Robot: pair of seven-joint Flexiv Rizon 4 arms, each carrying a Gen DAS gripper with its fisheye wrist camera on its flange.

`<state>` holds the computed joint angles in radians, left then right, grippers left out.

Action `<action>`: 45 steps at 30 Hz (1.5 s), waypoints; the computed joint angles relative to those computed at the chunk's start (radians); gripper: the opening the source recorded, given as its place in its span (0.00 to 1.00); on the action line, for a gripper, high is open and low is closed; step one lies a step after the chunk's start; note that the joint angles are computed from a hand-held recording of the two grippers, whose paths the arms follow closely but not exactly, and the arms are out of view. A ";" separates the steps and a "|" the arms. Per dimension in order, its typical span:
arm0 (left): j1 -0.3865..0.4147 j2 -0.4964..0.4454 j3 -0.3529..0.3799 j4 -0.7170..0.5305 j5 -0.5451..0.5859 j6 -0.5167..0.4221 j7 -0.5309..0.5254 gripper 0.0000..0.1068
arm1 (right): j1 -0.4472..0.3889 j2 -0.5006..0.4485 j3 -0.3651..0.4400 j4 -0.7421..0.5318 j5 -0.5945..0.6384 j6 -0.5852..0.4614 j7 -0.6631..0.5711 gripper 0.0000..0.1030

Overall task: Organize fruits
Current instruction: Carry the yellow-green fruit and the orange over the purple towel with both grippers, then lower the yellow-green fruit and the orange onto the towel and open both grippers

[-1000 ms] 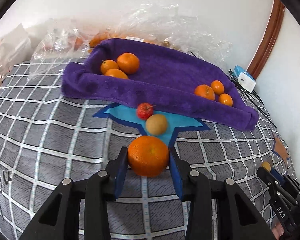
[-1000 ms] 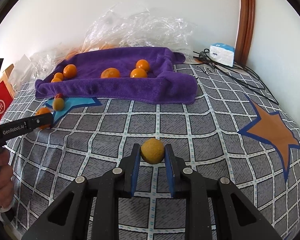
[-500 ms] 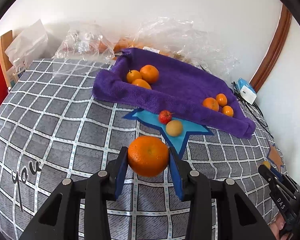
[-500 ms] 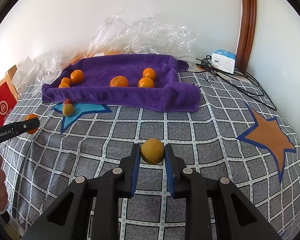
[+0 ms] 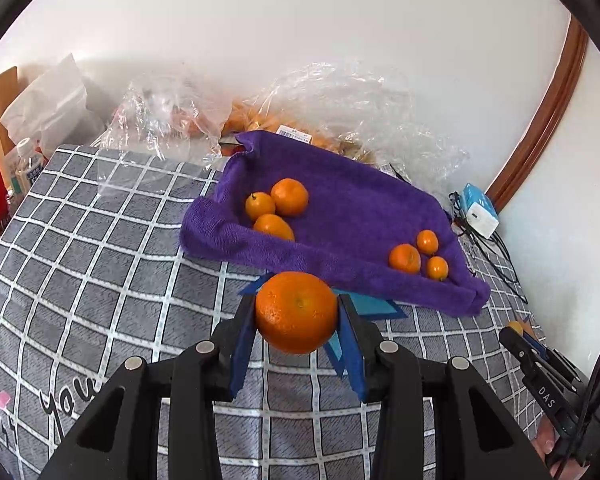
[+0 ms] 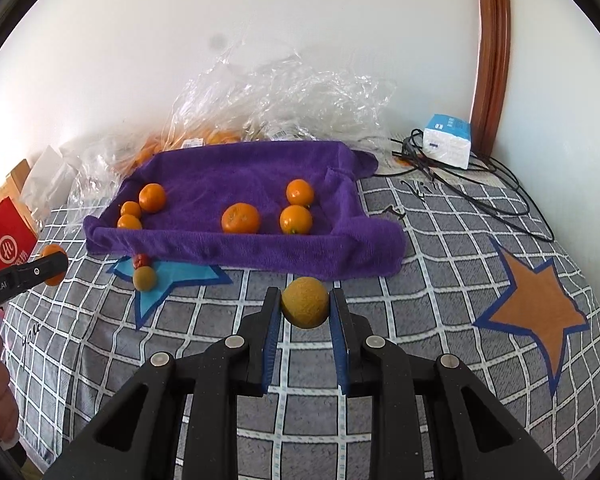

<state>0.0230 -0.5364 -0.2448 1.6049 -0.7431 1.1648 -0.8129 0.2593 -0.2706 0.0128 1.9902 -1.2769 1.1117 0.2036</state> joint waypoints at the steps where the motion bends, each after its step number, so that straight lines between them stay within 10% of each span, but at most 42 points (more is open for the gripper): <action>1: -0.002 -0.008 0.001 -0.014 0.003 -0.003 -0.005 0.35 | 0.001 -0.004 0.001 -0.008 0.011 -0.007 -0.013 0.23; 45: -0.071 -0.364 0.066 -0.624 0.279 -0.260 -0.313 0.35 | 0.044 -0.219 -0.144 -0.290 0.291 0.005 -0.281 0.23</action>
